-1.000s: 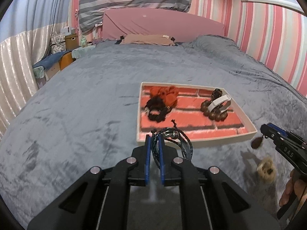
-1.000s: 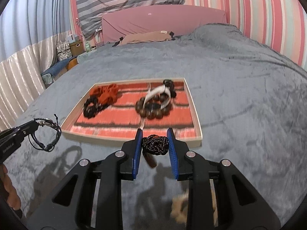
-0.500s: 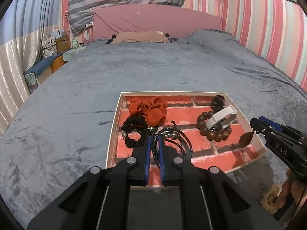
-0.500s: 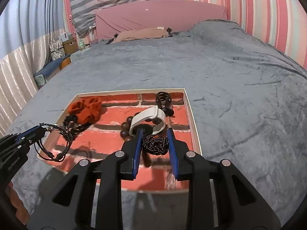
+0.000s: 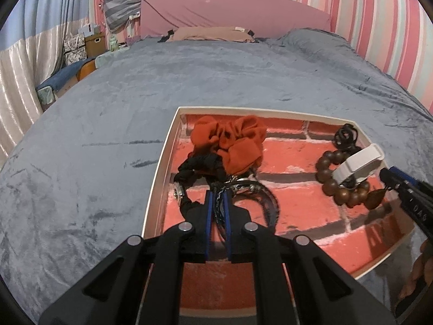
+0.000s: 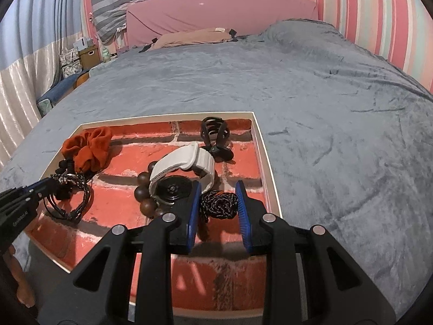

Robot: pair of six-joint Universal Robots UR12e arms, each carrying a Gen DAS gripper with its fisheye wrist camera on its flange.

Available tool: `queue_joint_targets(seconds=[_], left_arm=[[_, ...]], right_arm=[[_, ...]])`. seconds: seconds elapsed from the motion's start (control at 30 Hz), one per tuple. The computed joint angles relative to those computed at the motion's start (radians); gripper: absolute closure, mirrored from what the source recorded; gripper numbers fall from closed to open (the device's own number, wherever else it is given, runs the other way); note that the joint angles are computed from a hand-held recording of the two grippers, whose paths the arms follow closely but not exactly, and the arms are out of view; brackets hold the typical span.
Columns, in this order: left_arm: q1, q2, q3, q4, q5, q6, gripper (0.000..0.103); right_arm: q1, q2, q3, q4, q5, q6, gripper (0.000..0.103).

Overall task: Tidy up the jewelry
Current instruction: 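Open both grippers to release the bracelets, then withdraw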

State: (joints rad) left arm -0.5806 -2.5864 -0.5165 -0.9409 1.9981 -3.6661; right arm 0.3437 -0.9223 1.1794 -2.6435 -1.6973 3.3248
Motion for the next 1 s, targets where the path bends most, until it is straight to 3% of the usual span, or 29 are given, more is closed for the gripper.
queue_joint_targets(seconds=[0.77,0.93,1.0], left_arm=[[0.002,-0.001,-0.027,0.029,0.022,-0.004,0.093],[0.002,0.000,-0.027,0.029,0.018,-0.005,0.093],[0.002,-0.001,-0.025,0.025,0.017,-0.007,0.093]], right_arm=[[-0.003,0.012,0.002,0.025,-0.001,0.010,0.076],[-0.010,0.012,0.002,0.049,0.017,0.036,0.075],[-0.009,0.011,0.002,0.048,0.009,0.035,0.069]])
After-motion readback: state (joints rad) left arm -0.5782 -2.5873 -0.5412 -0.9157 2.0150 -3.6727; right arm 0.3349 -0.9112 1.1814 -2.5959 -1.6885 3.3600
